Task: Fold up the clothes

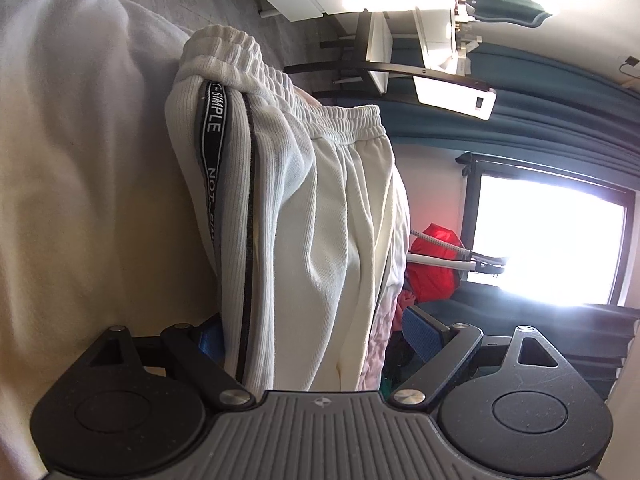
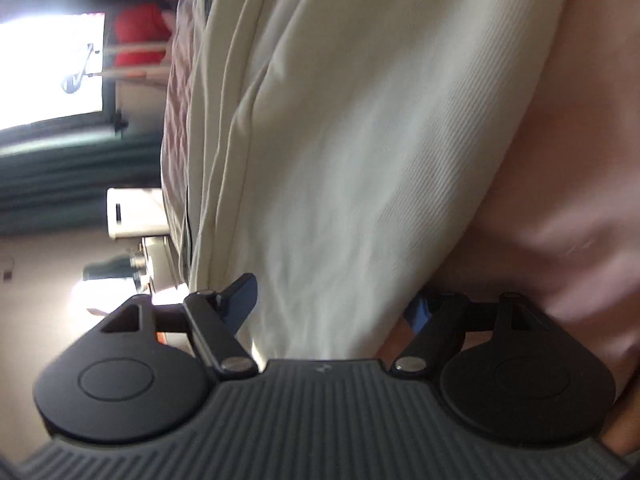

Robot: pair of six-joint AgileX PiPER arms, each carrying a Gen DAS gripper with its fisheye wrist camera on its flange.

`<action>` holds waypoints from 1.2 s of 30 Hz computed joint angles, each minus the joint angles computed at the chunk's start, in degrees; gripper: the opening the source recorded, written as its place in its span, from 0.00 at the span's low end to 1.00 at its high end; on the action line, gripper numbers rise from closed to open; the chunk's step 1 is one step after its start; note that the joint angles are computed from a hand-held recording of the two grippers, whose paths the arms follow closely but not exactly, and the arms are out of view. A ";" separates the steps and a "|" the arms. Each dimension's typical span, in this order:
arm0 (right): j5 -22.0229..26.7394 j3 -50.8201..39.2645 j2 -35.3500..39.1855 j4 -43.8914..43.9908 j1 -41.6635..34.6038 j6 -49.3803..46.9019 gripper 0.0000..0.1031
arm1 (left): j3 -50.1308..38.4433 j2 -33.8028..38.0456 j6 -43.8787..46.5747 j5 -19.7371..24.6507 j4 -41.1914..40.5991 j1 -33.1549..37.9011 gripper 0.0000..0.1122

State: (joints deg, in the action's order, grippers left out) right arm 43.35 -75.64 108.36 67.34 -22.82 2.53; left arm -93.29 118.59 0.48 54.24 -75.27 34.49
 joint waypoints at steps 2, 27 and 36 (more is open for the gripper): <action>-5.67 2.27 -2.76 -1.70 -0.91 2.42 0.74 | -0.37 0.21 -0.45 -0.36 0.29 -0.21 0.79; -32.08 4.48 -0.45 0.88 -13.17 -3.58 0.06 | 0.11 -3.44 -4.11 -6.02 14.07 -2.17 0.42; -37.98 6.72 -4.62 22.91 -11.36 -31.27 0.06 | -1.22 -3.94 -5.25 -6.22 18.20 -2.39 0.11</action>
